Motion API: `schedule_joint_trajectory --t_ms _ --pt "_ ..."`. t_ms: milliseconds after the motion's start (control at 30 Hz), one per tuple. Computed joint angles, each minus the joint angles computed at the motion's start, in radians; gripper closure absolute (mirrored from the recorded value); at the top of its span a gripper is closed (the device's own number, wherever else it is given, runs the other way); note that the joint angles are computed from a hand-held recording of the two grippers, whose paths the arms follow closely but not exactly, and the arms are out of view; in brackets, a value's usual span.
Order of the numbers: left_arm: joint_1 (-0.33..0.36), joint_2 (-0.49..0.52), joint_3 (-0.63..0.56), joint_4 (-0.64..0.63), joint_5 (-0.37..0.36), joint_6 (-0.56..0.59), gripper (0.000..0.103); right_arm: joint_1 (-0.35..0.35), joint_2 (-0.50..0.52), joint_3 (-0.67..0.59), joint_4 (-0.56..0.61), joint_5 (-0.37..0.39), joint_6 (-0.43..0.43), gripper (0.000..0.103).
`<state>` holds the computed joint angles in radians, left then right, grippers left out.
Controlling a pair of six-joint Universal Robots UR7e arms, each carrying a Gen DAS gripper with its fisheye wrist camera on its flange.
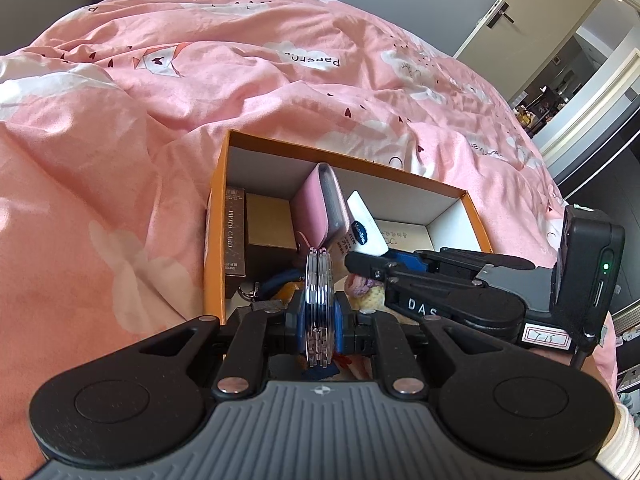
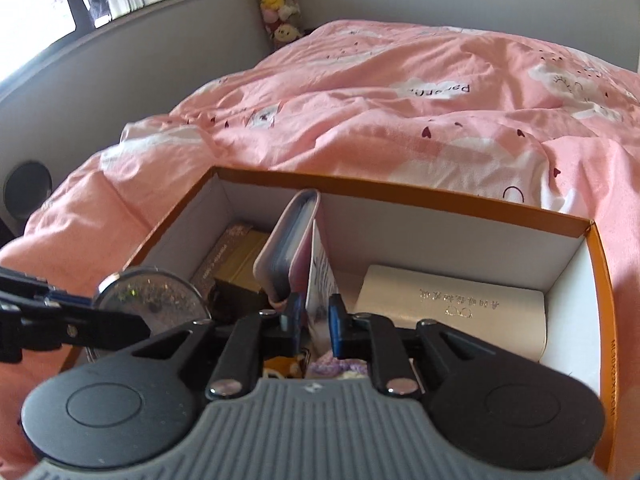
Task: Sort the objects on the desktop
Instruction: 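Lower lotion tube into orange box with right gripper while left lowers compact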
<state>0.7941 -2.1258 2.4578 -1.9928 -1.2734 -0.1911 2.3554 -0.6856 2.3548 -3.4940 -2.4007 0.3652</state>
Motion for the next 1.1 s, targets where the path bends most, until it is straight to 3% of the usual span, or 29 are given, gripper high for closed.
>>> schedule_joint_trajectory --t_ms 133,267,400,767,967,1100 --pt "-0.003 -0.003 0.0 0.006 0.001 -0.002 0.088 -0.022 -0.043 -0.015 0.19 0.034 0.003 0.075" --pt "0.002 -0.001 -0.002 0.001 -0.003 0.0 0.088 -0.033 -0.052 -0.038 0.275 0.019 -0.001 0.087" --pt "0.005 0.0 -0.002 0.0 -0.002 0.002 0.088 -0.065 -0.058 -0.035 0.248 0.057 0.012 0.088" --pt "0.013 0.016 0.0 -0.024 -0.006 0.011 0.088 -0.103 -0.009 -0.06 0.123 0.039 -0.008 0.089" --pt "-0.005 0.029 0.001 -0.051 -0.003 0.008 0.088 -0.077 -0.031 -0.044 0.156 0.032 0.012 0.086" --pt "-0.034 0.032 -0.007 -0.015 0.04 -0.012 0.088 -0.032 -0.052 -0.007 0.123 0.007 0.04 0.085"
